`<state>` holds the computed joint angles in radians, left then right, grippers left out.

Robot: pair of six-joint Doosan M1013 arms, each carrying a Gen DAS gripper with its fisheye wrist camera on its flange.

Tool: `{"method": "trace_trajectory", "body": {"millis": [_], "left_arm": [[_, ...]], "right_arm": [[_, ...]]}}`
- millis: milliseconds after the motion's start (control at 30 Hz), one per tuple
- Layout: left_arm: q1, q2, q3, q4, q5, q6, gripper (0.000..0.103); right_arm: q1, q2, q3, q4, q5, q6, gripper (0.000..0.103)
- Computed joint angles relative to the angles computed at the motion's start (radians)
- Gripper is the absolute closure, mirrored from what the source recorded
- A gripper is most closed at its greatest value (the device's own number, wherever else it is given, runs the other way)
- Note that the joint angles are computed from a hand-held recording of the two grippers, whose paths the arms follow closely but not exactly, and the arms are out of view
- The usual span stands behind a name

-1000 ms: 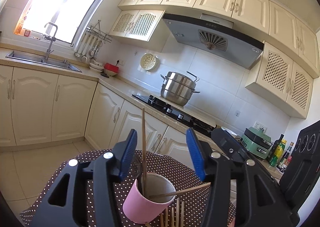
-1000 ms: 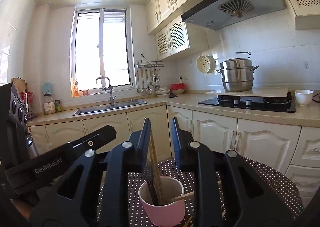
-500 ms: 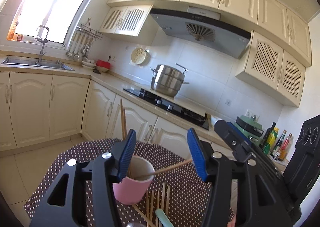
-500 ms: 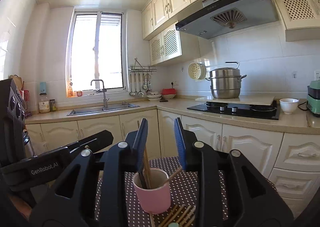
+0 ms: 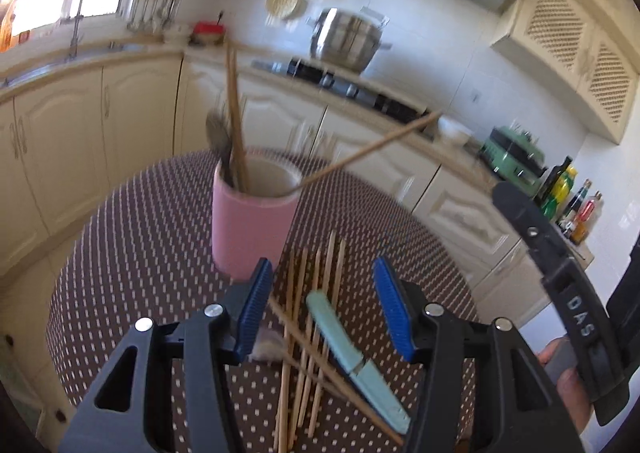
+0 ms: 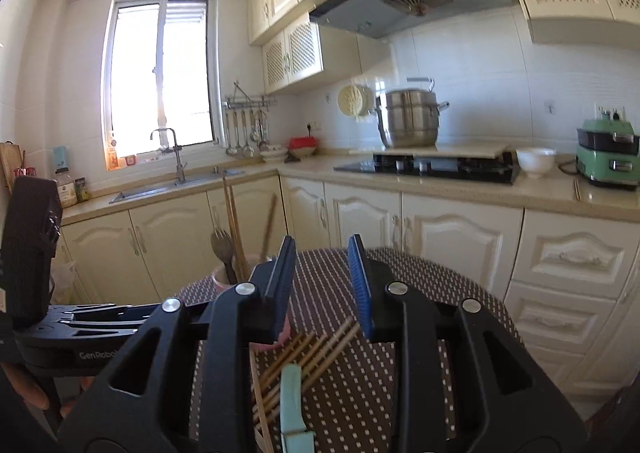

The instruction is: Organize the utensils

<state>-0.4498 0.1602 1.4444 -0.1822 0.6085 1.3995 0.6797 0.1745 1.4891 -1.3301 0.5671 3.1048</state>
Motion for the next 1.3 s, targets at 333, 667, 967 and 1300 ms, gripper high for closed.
{"method": "trace_trajectory", "body": {"millis": [333, 667, 967, 1300], "left_arm": [[0.03, 0.07, -0.035, -0.036, 0.222, -0.103, 0.051], [0.031, 0.109, -0.043, -0.058, 0.271, -0.143, 0.071], [0.041, 0.105, -0.031, -0.096, 0.28, -0.153, 0.071], [0.045, 0.12, -0.036, -0.145, 0.215, -0.165, 0.087]], "right_arm": [[-0.027, 0.03, -0.009, 0.454, -0.012, -0.375, 0.075], [-0.045, 0.057, -0.026, 0.734, 0.008, -0.614, 0.075], [-0.053, 0.063, -0.039, 0.824, 0.01, -0.694, 0.059], [-0.056, 0.081, -0.071, 0.937, 0.065, -0.838, 0.059]]}}
